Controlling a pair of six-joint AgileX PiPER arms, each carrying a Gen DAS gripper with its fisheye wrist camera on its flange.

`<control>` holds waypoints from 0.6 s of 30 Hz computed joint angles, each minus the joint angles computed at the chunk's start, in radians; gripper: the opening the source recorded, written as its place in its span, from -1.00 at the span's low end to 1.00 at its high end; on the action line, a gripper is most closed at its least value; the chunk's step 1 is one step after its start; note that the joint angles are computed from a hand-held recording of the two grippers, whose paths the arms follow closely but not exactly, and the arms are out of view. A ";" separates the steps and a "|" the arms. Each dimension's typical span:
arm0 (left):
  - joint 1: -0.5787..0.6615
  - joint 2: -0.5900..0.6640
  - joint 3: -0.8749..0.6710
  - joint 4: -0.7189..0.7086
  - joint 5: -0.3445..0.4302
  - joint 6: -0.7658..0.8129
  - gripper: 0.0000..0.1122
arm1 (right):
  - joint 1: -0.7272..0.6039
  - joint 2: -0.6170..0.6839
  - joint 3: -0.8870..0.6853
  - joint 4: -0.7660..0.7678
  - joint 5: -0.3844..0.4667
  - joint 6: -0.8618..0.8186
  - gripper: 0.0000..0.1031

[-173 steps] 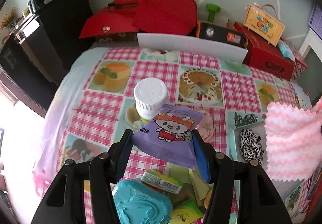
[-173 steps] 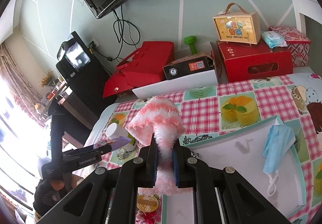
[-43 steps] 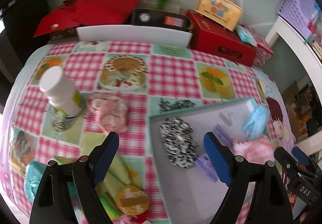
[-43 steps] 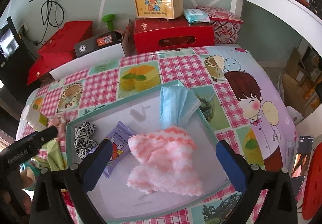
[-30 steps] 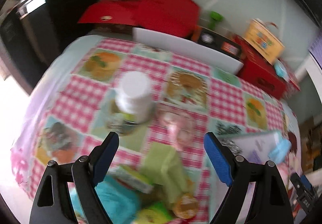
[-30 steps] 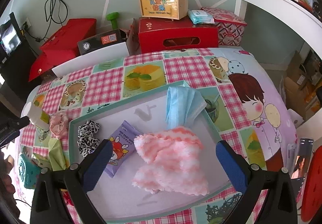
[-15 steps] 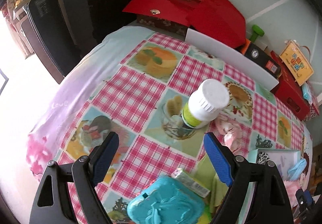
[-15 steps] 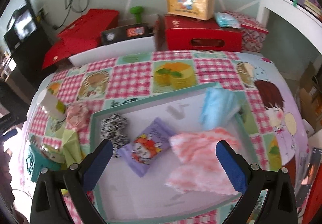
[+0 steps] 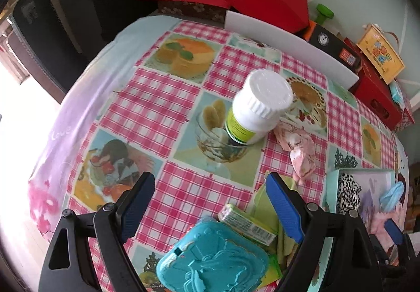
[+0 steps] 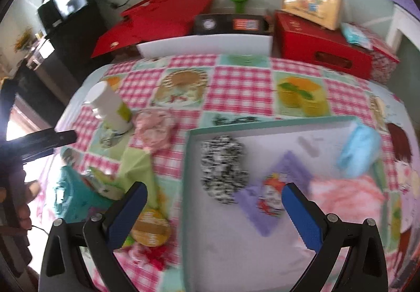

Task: Organize soft objects
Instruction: 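Move both open tools back from the tray toward the pile, then close the right tool on the green cloth while the left tool approaches the green box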

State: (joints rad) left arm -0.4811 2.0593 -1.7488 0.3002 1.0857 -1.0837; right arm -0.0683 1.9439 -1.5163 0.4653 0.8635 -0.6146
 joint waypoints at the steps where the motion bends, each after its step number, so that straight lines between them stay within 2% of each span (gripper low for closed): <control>1: 0.001 0.010 -0.011 -0.013 0.004 0.018 0.54 | 0.008 0.009 -0.008 0.018 0.014 -0.008 1.00; 4: 0.003 0.044 -0.051 -0.047 0.024 0.063 0.54 | 0.040 0.031 -0.020 0.043 0.030 -0.021 1.00; 9: 0.007 0.081 -0.091 -0.098 0.041 0.124 0.54 | 0.102 0.063 -0.034 0.003 0.024 -0.001 1.00; 18: 0.026 0.091 -0.082 -0.136 0.042 0.137 0.54 | 0.176 0.089 -0.029 -0.030 0.001 -0.022 0.97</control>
